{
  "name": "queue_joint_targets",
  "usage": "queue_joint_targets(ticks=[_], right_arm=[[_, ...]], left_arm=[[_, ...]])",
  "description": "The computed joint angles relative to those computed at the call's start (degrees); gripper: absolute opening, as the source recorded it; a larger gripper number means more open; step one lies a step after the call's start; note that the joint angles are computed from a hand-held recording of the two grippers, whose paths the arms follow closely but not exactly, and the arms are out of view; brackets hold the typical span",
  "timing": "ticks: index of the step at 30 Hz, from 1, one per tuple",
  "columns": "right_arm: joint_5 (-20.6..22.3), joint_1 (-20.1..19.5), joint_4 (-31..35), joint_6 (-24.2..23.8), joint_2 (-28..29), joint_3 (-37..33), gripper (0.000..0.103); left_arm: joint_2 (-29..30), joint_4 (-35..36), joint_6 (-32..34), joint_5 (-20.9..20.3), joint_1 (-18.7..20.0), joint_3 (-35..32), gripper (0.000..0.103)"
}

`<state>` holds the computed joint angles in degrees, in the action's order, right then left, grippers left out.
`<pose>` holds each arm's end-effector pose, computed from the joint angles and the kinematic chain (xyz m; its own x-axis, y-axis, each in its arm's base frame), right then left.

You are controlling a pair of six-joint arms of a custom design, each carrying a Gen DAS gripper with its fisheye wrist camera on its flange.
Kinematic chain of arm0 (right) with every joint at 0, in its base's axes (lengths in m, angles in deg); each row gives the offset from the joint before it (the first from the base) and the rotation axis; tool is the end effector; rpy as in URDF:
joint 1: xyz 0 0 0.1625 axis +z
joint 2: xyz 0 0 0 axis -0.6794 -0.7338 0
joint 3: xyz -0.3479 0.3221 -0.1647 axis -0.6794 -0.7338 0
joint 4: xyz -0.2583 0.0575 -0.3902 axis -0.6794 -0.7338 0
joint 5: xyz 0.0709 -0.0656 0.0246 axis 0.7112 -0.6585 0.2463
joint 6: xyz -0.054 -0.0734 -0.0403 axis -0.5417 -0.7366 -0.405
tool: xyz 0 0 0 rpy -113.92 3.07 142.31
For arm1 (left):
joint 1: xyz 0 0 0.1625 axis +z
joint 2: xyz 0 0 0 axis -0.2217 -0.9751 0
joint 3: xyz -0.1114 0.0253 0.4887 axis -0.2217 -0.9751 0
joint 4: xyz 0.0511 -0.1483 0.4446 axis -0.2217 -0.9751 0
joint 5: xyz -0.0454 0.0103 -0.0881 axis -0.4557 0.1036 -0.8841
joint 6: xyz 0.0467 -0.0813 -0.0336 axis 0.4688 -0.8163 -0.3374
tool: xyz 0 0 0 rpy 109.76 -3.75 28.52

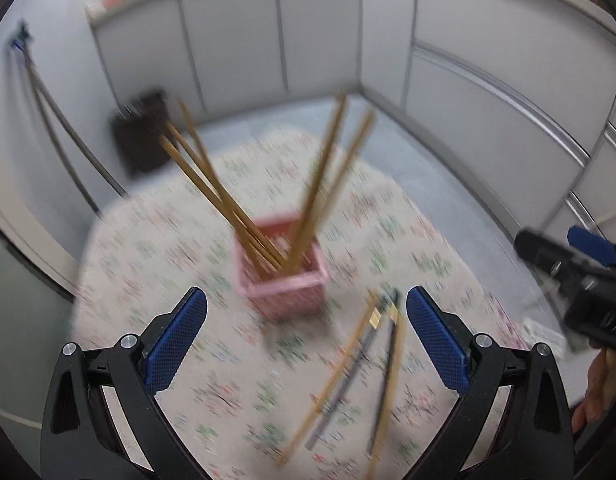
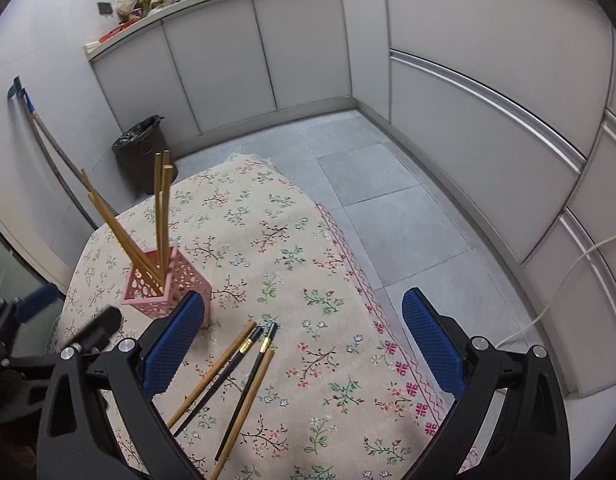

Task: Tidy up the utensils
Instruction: 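Lower both tools back toward the remaining chopsticks beside the basket, then close the left tool on a wooden chopstick from the pile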

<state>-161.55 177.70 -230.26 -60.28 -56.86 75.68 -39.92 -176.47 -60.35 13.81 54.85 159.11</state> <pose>0.4685 -0.3843 -0.0093 -0.8095 -0.1121 0.5763 -0.4526 0.7444 -0.4909 -0.0752 -0.3605 0.4044 -0.6842 -0.0353 -0.7284 0.4158 0.8017 -0.4294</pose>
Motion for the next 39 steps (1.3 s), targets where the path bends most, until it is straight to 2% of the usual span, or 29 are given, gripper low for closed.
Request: queue_joint_targets(ticks=[3, 10, 12, 13, 15, 18, 19, 23, 27, 34, 37, 39], right_arm=[[-0.60, -1.05, 1.64, 3.77, -1.09, 1.22, 0.096], [1.73, -4.52, 3.02, 10.80, -4.20, 3.81, 0.096], [2.38, -4.99, 3.51, 11.30, -4.51, 4.01, 0.096], [2.66, -5.19, 4.07, 11.44, -4.57, 4.03, 0.096], [3.01, -5.47, 4.90, 11.74, -4.78, 4.09, 0.096], [3.54, -6.03, 5.55, 12.39, -4.90, 4.11, 0.096], [3.57, -6.19, 5.53, 12.57, -4.91, 4.18, 0.096], [4.17, -6.78, 6.49, 13.21, -4.97, 4.14, 0.096], [5.52, -7.42, 8.75, 13.73, -4.62, 3.72, 0.096], [5.23, -7.93, 10.66, 14.83, -4.05, 3.38, 0.096], [4.50, -8.11, 12.30, 15.43, -3.34, 2.88, 0.096], [3.82, -8.35, 14.13, 16.21, -2.41, 2.21, 0.096]], left_arm=[[2.68, -4.77, 4.52, -7.79, 5.46, -0.79, 0.096], [9.00, -10.65, 9.33, -15.65, 13.15, -1.91, 0.096], [10.92, -12.80, 10.53, -17.96, 15.29, -2.28, 0.086], [12.08, -13.23, 10.99, -19.38, 16.43, -2.63, 0.073], [14.16, -13.55, 11.54, -20.86, 18.14, -3.10, 0.055], [15.92, -12.44, 11.15, -20.35, 19.05, -3.21, 0.043], [16.04, -12.61, 11.36, -20.40, 19.36, -3.16, 0.036], [15.81, -14.47, 12.57, -19.36, 19.99, -2.57, 0.027], [16.53, -14.82, 13.49, -19.58, 20.47, -2.74, 0.022], [19.98, -17.45, 15.17, -16.76, 21.37, -1.74, 0.015], [20.48, -18.14, 16.45, -13.85, 19.96, -0.49, 0.012], [19.57, -18.42, 16.87, -13.81, 19.51, 0.37, 0.009]])
